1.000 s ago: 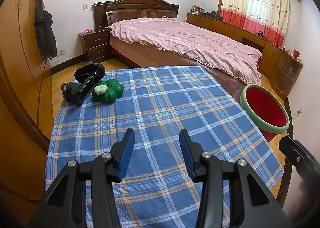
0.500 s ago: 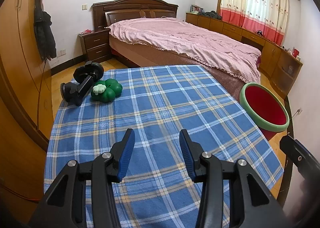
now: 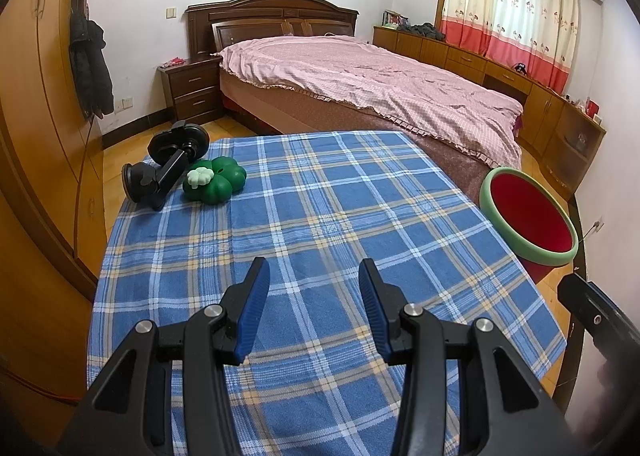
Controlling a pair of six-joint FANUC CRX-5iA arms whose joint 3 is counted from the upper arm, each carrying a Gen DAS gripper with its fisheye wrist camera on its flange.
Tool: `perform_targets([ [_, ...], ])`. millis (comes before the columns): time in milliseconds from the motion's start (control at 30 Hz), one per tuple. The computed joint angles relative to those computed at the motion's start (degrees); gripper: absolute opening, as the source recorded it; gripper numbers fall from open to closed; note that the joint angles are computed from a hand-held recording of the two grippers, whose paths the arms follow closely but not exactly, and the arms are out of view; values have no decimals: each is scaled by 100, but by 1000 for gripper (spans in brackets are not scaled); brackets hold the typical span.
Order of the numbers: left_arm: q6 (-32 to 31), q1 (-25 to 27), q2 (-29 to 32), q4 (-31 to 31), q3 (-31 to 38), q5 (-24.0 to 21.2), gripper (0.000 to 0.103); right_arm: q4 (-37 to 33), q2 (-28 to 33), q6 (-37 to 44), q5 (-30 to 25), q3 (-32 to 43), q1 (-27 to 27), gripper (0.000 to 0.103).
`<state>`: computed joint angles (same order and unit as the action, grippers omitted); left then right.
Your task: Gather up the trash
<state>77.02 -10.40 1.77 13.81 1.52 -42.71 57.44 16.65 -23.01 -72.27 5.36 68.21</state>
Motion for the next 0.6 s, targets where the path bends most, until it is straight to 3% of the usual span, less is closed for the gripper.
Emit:
perform_targets([
  [600,12,7,-15,-4,-15,5,47,-4,11,-21,-15,-2,24,97],
])
